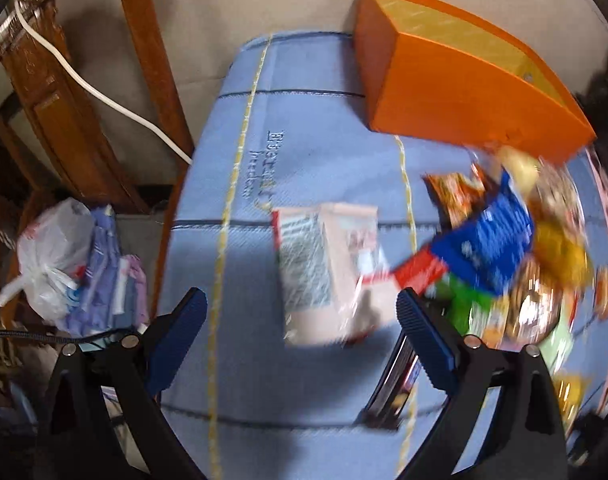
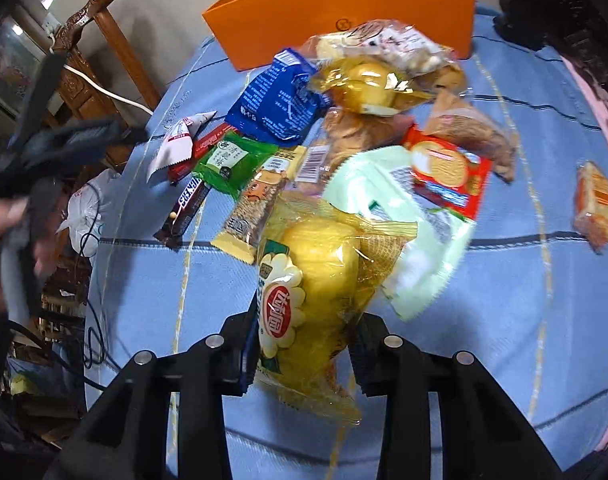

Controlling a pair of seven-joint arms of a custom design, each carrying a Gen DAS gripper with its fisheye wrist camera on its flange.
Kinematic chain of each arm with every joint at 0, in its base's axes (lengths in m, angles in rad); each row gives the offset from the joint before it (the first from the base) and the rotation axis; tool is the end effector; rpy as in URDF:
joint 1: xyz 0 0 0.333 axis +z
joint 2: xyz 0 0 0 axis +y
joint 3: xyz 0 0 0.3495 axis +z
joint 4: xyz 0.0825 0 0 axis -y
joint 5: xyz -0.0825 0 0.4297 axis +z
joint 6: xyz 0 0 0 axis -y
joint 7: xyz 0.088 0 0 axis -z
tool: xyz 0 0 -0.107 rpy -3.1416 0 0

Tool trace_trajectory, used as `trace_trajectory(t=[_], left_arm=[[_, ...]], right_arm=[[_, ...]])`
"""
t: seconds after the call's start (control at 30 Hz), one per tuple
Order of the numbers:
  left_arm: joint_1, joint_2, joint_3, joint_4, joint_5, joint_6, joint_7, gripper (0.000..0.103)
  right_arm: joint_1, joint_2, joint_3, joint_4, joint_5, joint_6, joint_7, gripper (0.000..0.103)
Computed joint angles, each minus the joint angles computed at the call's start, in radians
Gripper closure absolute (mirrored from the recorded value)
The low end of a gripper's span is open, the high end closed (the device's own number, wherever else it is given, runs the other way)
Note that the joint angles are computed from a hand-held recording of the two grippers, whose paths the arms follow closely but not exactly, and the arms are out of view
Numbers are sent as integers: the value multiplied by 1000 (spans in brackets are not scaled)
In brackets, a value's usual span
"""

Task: Organize snacks
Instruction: 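Reach left gripper to white packet while right grasps yellow bread bag, then carry white packet with left and yellow bread bag with right into orange box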

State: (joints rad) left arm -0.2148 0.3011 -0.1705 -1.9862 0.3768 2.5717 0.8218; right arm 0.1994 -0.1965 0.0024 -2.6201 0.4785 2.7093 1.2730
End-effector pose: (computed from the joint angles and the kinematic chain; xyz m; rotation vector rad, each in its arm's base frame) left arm 0.6248 -0.2537 0.3465 -2.1148 1.9323 -0.3479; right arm 0.4628 0.0782 0.3421 -2.0409 1.8616 -0.0447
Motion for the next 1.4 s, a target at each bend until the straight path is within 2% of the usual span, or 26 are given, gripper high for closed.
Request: trace_trajectory(t=[0.1, 0.2, 0.23, 0.27, 0.33, 0.37, 0.4, 0.47, 0.57, 0.77, 0.9, 1.13, 1.3, 1.4], left_arm=[[10, 79, -12, 97, -71, -54, 8, 9], [-6, 152, -3, 180, -79, -110, -5, 10], [-9, 169, -4, 198, -81, -129, 0, 15], [-9, 191, -9, 222, -88, -156, 16, 41], [-21, 202, -3, 227, -79, -161, 17, 48], [-34, 197, 8, 222, -56, -161, 3, 60], [-47, 195, 16, 222, -29, -173, -2, 65], [-48, 173, 16, 193, -10, -148, -6, 71], [-69, 121, 37, 136, 62, -112, -63, 72], [-66, 15, 31, 53, 134, -49, -129, 72], [-64, -29, 24, 54, 174, -25, -163, 72], [-85, 14, 15, 194, 216, -37, -175, 72], [-112, 156, 19, 418, 195, -92, -124, 72], [-125, 248, 25, 554, 162, -130, -76, 72]], right_arm=[[-12, -15, -5, -14, -15, -15, 5, 65], [-12, -2, -11, -8, -8, -22, -10, 65], [-12, -1, -11, -7, -7, -23, -19, 65], [-12, 4, -8, -1, -11, -25, -18, 65], [-10, 9, -7, 8, -8, -18, -26, 64], [-7, 20, -4, 20, -4, -13, -28, 64], [1, 40, -4, 30, 12, 5, -45, 64], [3, 45, -3, 39, 18, 20, -65, 64], [2, 49, -9, 57, 29, 39, -97, 64], [-8, 62, -28, 122, 85, 67, -186, 64], [-22, 97, -39, 194, 118, 84, -253, 64], [-62, 201, -36, 363, 191, 115, -374, 64], [-106, 324, -17, 523, 186, 126, -406, 64], [-131, 417, -11, 635, 145, 124, -374, 64]])
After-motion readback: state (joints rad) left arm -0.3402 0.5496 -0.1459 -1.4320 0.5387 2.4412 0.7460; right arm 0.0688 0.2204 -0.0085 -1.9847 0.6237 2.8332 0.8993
